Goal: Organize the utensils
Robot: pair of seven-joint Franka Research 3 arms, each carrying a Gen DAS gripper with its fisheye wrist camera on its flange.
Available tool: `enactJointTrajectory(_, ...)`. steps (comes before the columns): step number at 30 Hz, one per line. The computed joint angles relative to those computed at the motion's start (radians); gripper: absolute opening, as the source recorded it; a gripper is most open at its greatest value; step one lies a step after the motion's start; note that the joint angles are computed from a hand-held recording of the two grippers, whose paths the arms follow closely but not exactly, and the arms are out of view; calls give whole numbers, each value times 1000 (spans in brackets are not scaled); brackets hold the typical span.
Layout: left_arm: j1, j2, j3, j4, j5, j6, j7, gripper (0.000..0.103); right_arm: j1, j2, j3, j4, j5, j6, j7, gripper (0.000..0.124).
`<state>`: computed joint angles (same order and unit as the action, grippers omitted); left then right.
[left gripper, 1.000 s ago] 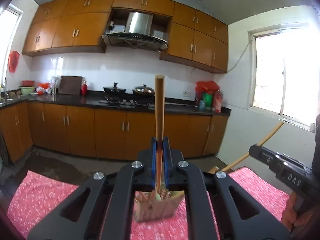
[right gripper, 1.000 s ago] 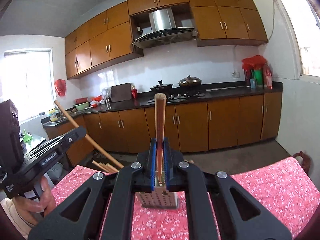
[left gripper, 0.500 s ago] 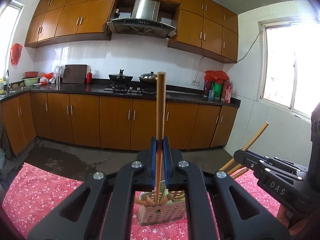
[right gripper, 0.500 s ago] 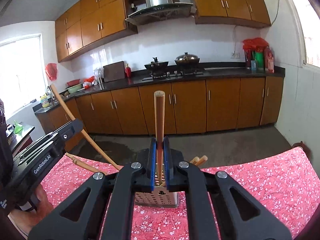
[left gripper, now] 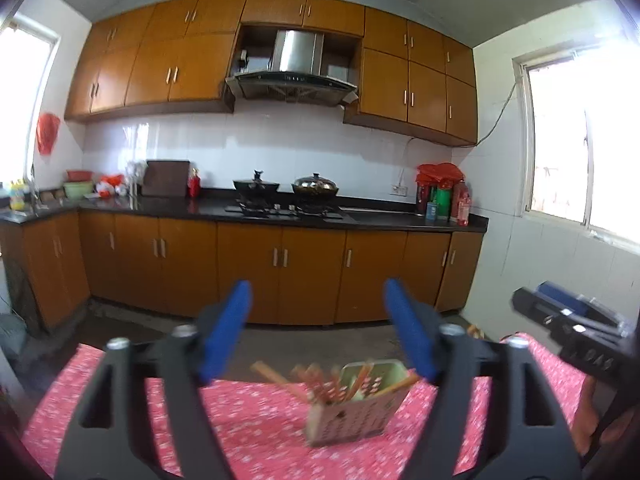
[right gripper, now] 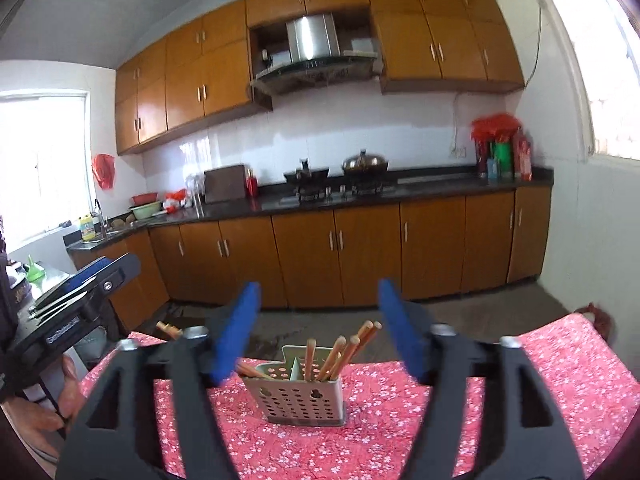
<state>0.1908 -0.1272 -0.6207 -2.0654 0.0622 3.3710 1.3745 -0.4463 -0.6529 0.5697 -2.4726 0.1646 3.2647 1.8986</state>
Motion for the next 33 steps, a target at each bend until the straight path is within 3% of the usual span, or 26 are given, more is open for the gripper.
enactJointTrajectory(2, -77, -67, 99, -81, 33, 20, -24, 94, -31, -61, 36, -39, 3, 11, 12, 95)
enactJointTrajectory(3, -94, -102, 126, -125, 43, 32, -35, 97, -52, -112, 65, -72, 8, 15, 24, 99)
enactJointTrajectory(8, -189, -249, 251, -318, 107, 41, -100, 99, -92, -273, 143, -166, 2, -29, 70, 101)
enactJointTrajectory(12, -136, -356, 212, -446, 116, 28, -152, 99, -42, -347, 152, -236, -15, -88, 140, 101)
enactJointTrajectory(16, -149, -421, 222, -542, 140, 18, -219, 99, -29, -427, 189, -302, -27, -126, 244, 101)
enactJointTrajectory(24, -45, -489, 99, -637, 170, 52, -259, 99, 51, -440, 185, -363, -88, -216, 363, 101)
enactJointTrajectory(33, -75, -461, 114, -652, 197, 22, -275, 99, 91, -420, 184, -382, -187, -254, 461, 101)
